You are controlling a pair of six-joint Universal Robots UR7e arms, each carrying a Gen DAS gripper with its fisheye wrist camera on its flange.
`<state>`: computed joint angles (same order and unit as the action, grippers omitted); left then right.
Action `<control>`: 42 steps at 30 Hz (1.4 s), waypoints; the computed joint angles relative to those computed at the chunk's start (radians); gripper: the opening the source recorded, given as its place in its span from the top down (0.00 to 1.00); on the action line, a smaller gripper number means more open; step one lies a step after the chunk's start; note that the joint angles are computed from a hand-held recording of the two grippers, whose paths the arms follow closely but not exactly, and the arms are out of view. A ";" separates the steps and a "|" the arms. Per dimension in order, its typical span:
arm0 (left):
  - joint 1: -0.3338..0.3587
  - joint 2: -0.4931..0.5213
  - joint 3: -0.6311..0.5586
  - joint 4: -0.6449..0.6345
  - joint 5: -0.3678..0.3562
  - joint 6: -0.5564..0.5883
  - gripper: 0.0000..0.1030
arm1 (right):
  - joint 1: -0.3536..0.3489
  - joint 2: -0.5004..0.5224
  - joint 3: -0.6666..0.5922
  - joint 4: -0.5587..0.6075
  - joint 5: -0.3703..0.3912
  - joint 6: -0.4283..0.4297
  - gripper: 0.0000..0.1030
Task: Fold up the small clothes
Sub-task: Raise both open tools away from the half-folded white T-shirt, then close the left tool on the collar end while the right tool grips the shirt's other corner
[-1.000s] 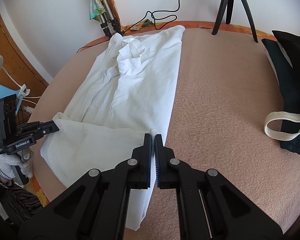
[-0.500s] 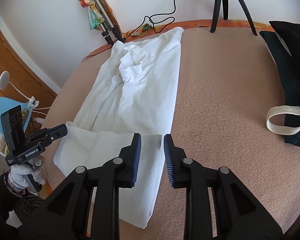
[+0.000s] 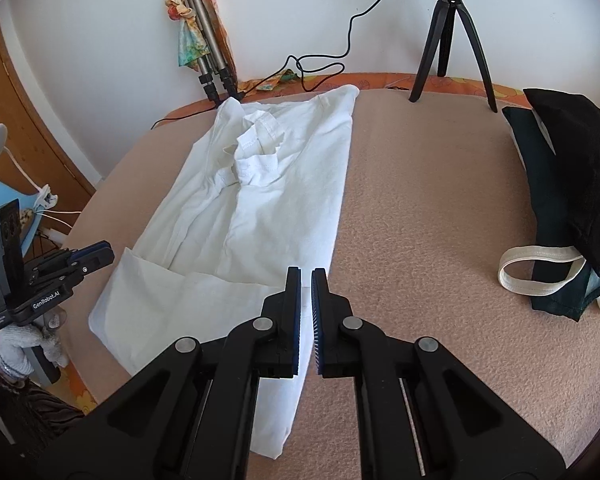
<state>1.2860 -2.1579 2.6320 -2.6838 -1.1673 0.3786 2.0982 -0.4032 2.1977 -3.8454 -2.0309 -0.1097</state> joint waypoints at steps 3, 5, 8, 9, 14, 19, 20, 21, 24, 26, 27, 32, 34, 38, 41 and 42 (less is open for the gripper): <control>-0.054 -0.044 0.019 0.077 -0.049 0.030 0.83 | 0.005 -0.001 0.001 0.042 0.093 -0.040 0.94; -0.088 -0.022 0.037 0.078 -0.027 0.038 0.83 | 0.017 0.018 -0.021 0.085 0.104 -0.065 0.94; -0.089 0.066 0.051 0.020 0.013 0.022 0.83 | 0.026 0.058 -0.069 0.156 0.043 -0.068 0.94; -0.091 0.093 0.057 -0.004 0.045 0.014 0.83 | 0.027 0.071 -0.085 0.174 0.006 -0.059 0.93; -0.105 0.115 0.071 -0.073 0.144 -0.023 0.83 | 0.016 0.066 -0.077 0.161 -0.095 -0.005 0.94; -0.094 0.043 0.064 -0.028 0.159 -0.022 0.82 | -0.020 -0.011 0.024 0.090 -0.052 0.081 0.93; -0.089 0.031 0.062 -0.025 0.158 -0.017 0.82 | -0.021 -0.024 0.044 0.074 -0.050 0.092 0.92; -0.081 0.020 0.054 -0.013 0.149 -0.014 0.82 | -0.017 -0.035 0.060 0.061 -0.053 0.096 0.91; -0.049 -0.009 0.019 0.037 0.113 -0.018 0.68 | -0.007 -0.058 0.102 0.014 -0.045 0.115 0.83; -0.029 -0.025 -0.008 0.060 0.082 -0.029 0.52 | -0.002 -0.069 0.121 -0.013 -0.030 0.133 0.74; -0.017 -0.029 -0.022 0.071 0.063 -0.035 0.50 | 0.004 -0.072 0.128 -0.027 -0.029 0.135 0.69; 0.017 -0.005 -0.100 0.091 0.002 -0.070 0.45 | 0.031 -0.089 0.102 -0.017 -0.053 0.149 0.51; 0.037 0.029 -0.139 0.099 -0.023 -0.083 0.45 | 0.035 -0.092 0.080 -0.012 -0.066 0.149 0.40; 0.049 0.097 -0.186 0.077 -0.013 -0.088 0.45 | 0.026 -0.122 0.031 0.066 -0.060 0.123 0.38; 0.070 0.169 -0.227 0.052 -0.011 -0.081 0.45 | 0.005 -0.141 -0.014 0.111 -0.039 0.091 0.38; 0.080 0.196 -0.242 0.042 -0.015 -0.085 0.45 | -0.005 -0.149 -0.031 0.129 -0.028 0.082 0.38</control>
